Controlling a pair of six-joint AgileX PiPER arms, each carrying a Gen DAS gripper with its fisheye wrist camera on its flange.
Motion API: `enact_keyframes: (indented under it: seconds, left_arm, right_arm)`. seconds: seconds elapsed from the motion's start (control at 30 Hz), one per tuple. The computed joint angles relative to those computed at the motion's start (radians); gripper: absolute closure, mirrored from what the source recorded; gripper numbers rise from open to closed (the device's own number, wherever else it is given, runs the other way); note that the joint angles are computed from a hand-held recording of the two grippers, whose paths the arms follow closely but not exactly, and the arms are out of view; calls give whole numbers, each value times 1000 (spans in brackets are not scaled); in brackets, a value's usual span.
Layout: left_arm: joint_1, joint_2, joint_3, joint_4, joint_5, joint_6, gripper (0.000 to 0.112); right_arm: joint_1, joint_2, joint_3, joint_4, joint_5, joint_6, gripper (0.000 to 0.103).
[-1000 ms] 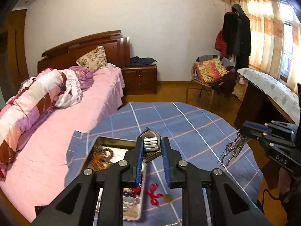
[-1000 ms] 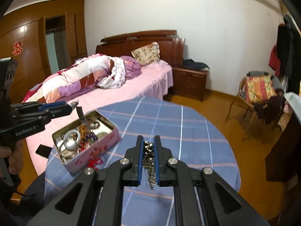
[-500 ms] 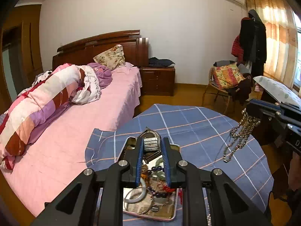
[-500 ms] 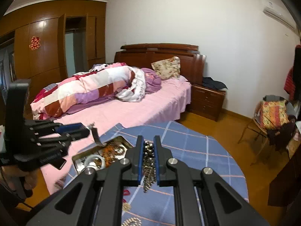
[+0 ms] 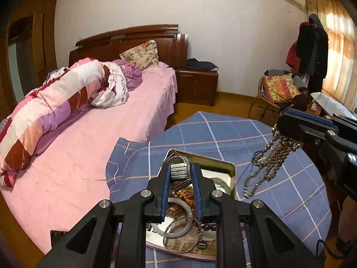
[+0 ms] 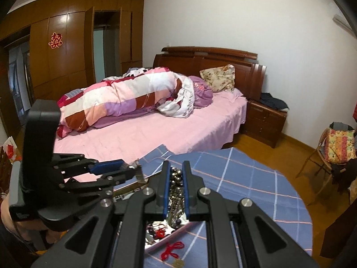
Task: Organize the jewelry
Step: 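Carry the wristwatch with the left tool while the right tool carries the gold necklace to the tin, then release the wristwatch into the tin with the left tool while the right tool drops the gold necklace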
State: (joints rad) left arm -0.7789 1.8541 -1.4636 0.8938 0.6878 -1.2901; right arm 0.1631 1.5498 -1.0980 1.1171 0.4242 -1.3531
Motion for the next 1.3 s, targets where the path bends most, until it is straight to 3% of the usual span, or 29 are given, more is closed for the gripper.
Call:
enact_keyframes:
  seconds: [0.43, 0.7, 1.07, 1.17, 1.23, 1.3]
  left_arm:
    - [55, 54, 34, -69, -47, 30, 93]
    - [49, 94, 22, -83, -35, 41, 93]
    - [39, 143, 5, -128, -49, 85, 93]
    - [37, 155, -10, -180, -58, 154, 93]
    - [35, 153, -3, -176, -62, 151, 91]
    - [39, 143, 8, -163, -61, 128, 78]
  right_arm:
    - [59, 126, -12, -42, -18, 42, 91]
    - [63, 197, -37, -120, 10, 123, 91]
    - [31, 240, -34, -118, 47, 130, 89]
    - [22, 245, -36, -104, 59, 121, 74]
    - [10, 236, -21, -89, 55, 110, 58]
    - [-9, 228, -5, -50, 64, 73, 50]
